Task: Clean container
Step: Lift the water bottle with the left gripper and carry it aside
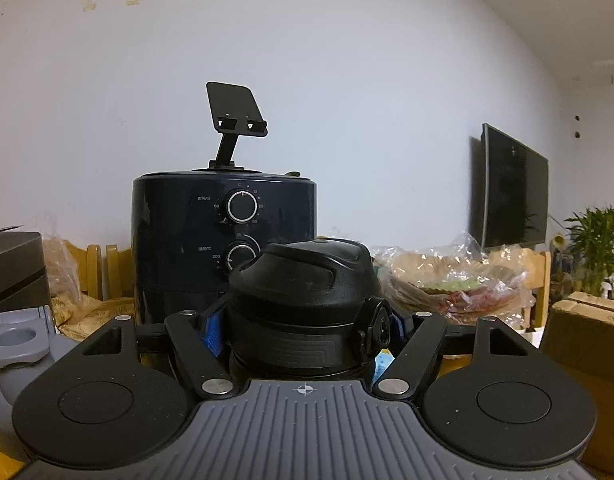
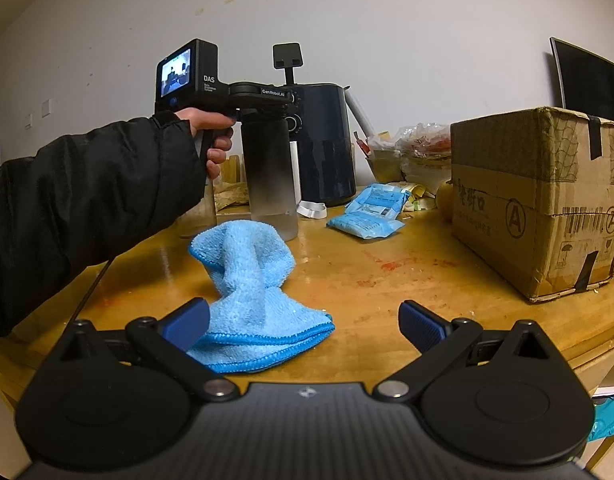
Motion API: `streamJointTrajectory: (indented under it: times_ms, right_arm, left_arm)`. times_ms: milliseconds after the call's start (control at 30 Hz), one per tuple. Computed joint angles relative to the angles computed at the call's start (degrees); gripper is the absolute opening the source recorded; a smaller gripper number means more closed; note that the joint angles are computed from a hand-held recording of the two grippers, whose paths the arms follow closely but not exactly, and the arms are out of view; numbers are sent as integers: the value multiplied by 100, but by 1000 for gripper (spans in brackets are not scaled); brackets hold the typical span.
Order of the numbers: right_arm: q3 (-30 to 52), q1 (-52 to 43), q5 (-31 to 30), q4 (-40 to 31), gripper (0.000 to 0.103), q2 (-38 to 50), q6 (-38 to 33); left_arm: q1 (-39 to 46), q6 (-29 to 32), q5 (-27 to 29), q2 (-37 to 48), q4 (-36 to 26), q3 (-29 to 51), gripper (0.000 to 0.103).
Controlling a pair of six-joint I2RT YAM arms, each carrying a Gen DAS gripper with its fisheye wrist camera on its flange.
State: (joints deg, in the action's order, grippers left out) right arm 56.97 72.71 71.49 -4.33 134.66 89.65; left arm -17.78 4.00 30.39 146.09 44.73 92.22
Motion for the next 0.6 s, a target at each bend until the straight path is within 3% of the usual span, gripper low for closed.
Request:
streamJointTrajectory:
  times_ms: [600]
  right_arm:
    - [61, 2, -29, -150, 103, 23, 122]
  left_arm:
    - [-18, 45, -62, -15, 27, -42, 70]
